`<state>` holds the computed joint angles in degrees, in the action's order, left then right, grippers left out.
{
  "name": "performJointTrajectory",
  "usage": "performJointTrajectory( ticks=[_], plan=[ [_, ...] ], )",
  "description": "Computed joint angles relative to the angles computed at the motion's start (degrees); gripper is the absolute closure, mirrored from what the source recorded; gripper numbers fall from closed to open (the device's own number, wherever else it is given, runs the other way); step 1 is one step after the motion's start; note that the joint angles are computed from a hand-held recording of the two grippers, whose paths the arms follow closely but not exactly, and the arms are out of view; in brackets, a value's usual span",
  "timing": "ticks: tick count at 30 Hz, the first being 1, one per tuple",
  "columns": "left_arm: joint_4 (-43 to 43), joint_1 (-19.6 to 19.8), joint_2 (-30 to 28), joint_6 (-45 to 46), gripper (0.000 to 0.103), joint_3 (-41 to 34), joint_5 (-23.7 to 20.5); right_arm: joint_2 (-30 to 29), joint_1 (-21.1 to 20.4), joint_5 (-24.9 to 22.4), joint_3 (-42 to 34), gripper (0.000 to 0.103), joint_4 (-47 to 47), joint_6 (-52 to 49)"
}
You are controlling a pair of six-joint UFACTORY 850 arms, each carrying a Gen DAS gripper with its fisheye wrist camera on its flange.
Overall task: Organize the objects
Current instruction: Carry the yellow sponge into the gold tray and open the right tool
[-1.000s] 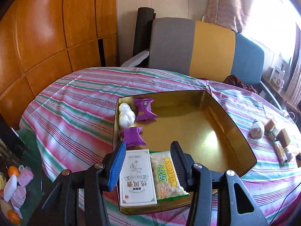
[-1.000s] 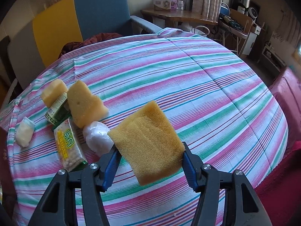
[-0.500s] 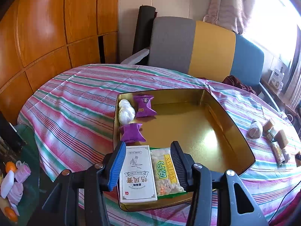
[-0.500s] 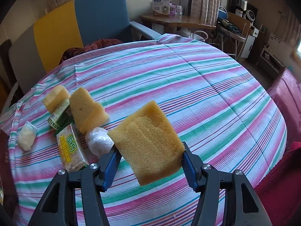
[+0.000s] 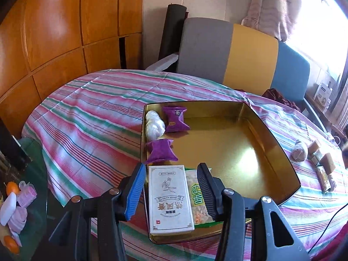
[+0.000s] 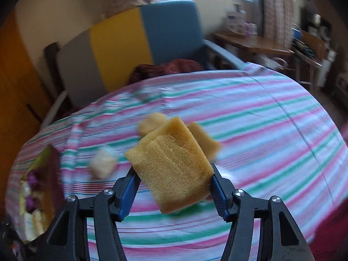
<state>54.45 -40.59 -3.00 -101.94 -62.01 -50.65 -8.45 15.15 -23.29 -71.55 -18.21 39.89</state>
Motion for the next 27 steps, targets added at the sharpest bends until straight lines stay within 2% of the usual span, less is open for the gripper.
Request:
performJointTrajectory(
  ticks=[6,10,14,18,22,24,25,27],
  plan=[
    [0.6,0.8,2.4,-2.6,0.053,2.2,0.4,-7.8,7.7,-0.9,-11.1,0.041,22.3,-24.0],
    [0.5,1.9,5.0,-5.4,0.053,4.6,-0.1,-16.8,13.6,-6.1,-22.1,0.041,35.0,-38.0],
    [0.2,2.9,7.3,-7.7,0.054,7.3,-0.5,-26.7,18.3,-12.0,-33.2,0.041,37.8,-40.8],
    [-0.8,4.4,8.6,-8.7,0.054,9.1,0.3,-38.5,21.6,-19.9,-47.6,0.041,36.6,-36.7],
    [-1.5,5.4,9.0,-8.7,0.054,10.2,1.8,-49.2,23.6,-28.0,-62.4,0.035,36.4,-33.4],
    [-2.3,5.9,9.2,-8.7,0.054,10.6,2.7,-53.9,23.4,-32.7,-69.3,0.034,40.0,-34.9],
    [-2.5,6.0,9.1,-8.6,0.054,10.7,2.9,-55.1,23.5,-33.7,-70.9,0.033,41.1,-35.1],
    [-2.9,6.2,8.9,-8.4,0.054,10.8,3.2,-54.0,23.5,-31.9,-68.2,0.032,43.6,-36.9]
  ],
)
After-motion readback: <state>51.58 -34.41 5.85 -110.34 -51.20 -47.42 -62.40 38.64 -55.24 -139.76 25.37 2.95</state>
